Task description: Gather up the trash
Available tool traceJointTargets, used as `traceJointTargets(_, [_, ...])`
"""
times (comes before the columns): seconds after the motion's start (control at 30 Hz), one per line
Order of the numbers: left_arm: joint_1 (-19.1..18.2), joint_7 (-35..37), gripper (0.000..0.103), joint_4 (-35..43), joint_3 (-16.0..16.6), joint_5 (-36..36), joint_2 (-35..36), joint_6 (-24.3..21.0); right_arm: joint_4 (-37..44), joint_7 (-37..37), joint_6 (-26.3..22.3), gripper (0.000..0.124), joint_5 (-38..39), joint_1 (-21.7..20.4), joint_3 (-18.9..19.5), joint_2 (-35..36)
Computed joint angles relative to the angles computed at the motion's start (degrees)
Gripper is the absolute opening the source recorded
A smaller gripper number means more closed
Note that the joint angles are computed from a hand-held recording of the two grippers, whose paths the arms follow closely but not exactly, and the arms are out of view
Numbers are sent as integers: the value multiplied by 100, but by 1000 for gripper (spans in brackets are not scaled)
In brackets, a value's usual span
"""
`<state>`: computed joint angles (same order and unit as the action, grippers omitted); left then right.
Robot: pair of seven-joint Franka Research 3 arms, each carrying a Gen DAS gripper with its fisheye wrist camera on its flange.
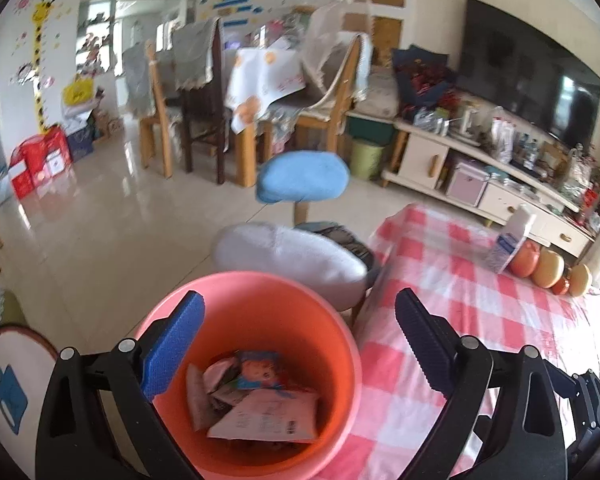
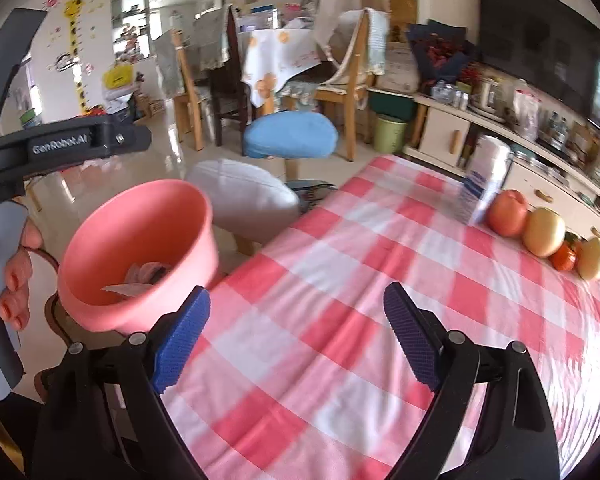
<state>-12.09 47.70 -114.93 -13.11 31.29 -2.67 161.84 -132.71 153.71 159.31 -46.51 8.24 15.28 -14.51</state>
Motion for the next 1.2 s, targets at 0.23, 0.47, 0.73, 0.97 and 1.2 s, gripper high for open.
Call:
traceJointTargets(0.23, [-199,-312,96,235,-170,576,100,73,-645,206,-87,91,-16,-308,51,-777])
traceJointTargets(0.47, [-476,-701,96,496,-275,1103,231,17,-1326,95,-98,94,364,-836,350,-1708])
traceJointTargets(0.73, [-888,-803,96,859,-365,1312,479,-117,-2019,-256,-179,95,893,-1333,601,-2672])
traceJointTargets(0.97, [-1251,-1123,96,1124,-379,1755,650,-291,-2539,-600,-116,95,1325,-1656,662,-3491])
traceJointTargets(1.2, [-1678,-1311,96,1541,-432,2196,917,-761,-2929,-1057,-120,95,1744,-1906,646,-4137])
